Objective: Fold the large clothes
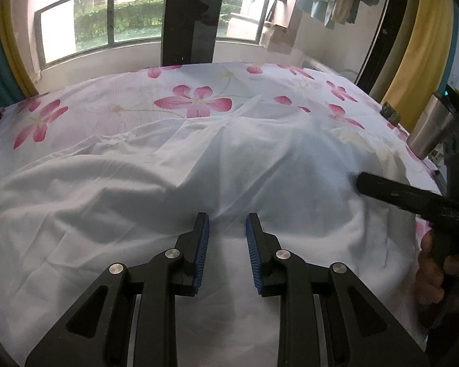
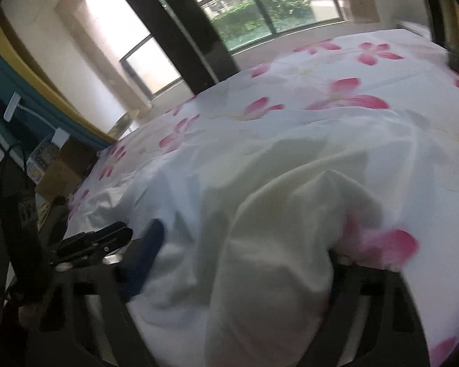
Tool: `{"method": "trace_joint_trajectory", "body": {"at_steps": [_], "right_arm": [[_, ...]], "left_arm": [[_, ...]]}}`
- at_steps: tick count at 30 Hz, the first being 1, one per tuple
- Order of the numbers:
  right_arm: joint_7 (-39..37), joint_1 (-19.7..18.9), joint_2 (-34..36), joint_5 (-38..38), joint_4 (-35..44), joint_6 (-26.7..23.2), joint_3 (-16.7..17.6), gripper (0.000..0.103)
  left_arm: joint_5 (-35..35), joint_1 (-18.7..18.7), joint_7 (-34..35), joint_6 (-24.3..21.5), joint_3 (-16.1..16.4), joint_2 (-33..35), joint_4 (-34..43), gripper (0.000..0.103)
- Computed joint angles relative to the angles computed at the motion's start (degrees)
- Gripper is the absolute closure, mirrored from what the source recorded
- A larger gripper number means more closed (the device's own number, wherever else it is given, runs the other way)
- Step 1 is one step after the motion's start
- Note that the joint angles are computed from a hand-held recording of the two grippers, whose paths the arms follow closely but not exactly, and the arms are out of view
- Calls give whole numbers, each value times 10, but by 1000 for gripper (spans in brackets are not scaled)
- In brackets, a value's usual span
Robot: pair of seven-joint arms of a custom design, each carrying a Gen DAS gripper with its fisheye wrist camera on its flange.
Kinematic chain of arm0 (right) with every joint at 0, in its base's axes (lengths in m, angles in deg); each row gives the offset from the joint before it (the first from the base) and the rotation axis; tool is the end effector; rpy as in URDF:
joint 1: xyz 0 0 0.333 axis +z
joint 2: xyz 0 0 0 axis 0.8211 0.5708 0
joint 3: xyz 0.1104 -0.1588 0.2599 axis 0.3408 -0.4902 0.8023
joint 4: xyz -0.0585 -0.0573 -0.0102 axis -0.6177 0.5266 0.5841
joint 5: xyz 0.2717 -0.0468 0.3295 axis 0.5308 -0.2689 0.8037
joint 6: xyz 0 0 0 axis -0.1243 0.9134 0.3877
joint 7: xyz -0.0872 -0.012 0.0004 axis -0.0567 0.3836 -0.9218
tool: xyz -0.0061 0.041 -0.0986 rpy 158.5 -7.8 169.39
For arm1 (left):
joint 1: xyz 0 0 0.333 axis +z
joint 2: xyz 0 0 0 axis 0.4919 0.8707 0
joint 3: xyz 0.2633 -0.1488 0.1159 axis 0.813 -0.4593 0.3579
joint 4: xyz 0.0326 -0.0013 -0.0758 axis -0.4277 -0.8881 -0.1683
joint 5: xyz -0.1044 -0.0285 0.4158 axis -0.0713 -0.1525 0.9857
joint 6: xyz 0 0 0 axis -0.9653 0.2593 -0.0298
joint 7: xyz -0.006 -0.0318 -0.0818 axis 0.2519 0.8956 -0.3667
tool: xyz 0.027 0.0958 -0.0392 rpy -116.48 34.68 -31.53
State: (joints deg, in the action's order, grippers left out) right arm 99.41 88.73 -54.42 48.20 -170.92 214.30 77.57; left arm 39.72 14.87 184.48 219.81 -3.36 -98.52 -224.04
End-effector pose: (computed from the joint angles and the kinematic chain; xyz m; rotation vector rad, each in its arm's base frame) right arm 0.4013 0.2409 0.4132 -1.5287 1.7137 -0.1761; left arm 0.4301 -0.0275 0.4252 -1.5953 2.1822 -0.9466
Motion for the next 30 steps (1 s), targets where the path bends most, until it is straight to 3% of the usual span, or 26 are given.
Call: {"method": "trace_joint_trajectory", "body": {"at_steps": [1, 4, 6, 9, 14, 19, 24, 30], "right_arm": [[5, -8, 10, -1, 7, -1, 11, 47], [0, 26, 23, 3, 18, 7, -18, 70], [-2, 8, 21, -5, 22, 8, 1, 81], [3, -41, 13, -21, 30, 0, 54, 83], [34, -155, -6, -77, 59, -29, 174, 83], [84, -233, -12, -160, 100, -70, 256, 83], [130, -270, 3, -245, 150, -111, 303, 83], [178, -270, 52, -341, 222, -167, 326, 83]], "left_arm": [[-2, -1, 0, 2, 0, 0, 0, 77], [-7, -7, 13, 5, 7, -1, -1, 77], [-7, -7, 21, 0, 9, 0, 1, 77], [-10, -6, 30, -9, 11, 3, 6, 77], [-24, 2, 44, -35, 16, 7, 17, 76], [-37, 27, 53, -79, 14, 2, 32, 76], [-77, 44, 106, -112, 45, -40, 28, 76], [-96, 94, 139, -119, 73, -66, 24, 76]]}}
